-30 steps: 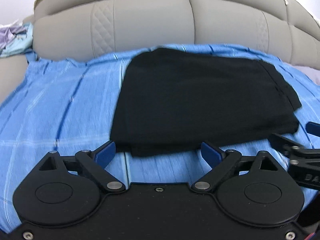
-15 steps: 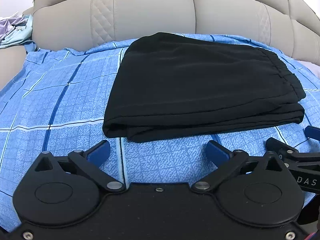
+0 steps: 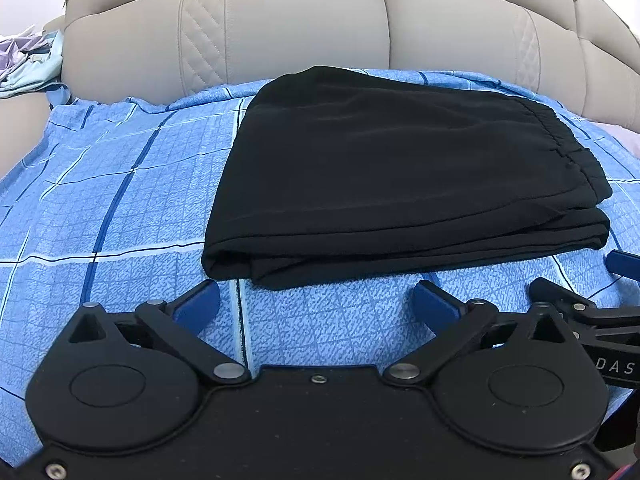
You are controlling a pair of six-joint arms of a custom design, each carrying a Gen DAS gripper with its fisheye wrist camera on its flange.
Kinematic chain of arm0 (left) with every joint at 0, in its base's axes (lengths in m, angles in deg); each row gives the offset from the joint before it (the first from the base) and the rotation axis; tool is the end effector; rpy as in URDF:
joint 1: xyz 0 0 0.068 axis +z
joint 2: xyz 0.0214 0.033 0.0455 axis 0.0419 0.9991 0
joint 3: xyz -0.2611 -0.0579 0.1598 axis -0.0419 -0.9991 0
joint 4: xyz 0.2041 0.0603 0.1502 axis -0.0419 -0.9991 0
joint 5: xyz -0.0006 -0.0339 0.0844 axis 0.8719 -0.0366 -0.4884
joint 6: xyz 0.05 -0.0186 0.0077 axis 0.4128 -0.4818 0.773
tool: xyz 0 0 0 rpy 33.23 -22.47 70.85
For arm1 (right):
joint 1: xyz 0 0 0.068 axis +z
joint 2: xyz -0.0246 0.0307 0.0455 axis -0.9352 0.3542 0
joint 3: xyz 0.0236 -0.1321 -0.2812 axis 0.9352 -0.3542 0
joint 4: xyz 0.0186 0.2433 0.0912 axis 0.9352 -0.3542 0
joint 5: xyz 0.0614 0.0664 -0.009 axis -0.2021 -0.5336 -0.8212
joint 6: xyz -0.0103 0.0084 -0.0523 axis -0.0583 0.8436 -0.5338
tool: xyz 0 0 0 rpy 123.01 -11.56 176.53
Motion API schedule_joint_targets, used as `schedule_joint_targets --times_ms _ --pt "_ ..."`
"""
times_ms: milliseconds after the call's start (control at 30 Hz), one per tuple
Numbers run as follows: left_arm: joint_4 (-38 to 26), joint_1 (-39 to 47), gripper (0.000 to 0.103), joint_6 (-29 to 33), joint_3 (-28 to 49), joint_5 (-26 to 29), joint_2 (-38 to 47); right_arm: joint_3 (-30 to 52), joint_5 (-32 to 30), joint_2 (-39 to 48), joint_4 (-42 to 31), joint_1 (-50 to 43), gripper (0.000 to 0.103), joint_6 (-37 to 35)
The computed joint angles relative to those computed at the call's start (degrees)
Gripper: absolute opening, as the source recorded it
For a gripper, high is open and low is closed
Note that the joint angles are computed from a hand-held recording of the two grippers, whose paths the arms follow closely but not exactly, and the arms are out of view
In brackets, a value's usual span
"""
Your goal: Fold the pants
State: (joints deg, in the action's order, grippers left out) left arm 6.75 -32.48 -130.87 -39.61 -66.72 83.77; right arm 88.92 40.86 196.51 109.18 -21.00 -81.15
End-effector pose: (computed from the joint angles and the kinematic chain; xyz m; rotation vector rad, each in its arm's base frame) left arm 0.1953 -0.1088 0.0528 -0.4155 2.2371 0.1833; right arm 0.2198 0.2278 0.0407 -0.5215 2.0528 0.2147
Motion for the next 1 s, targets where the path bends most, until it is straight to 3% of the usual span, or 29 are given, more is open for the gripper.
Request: schedule_joint_targets --times_ms 1000 --pt "-0.42 -0.11 0.103 -0.75 0.30 -0.31 0.17 0.04 0.41 0.48 0.61 0.20 0.103 0.13"
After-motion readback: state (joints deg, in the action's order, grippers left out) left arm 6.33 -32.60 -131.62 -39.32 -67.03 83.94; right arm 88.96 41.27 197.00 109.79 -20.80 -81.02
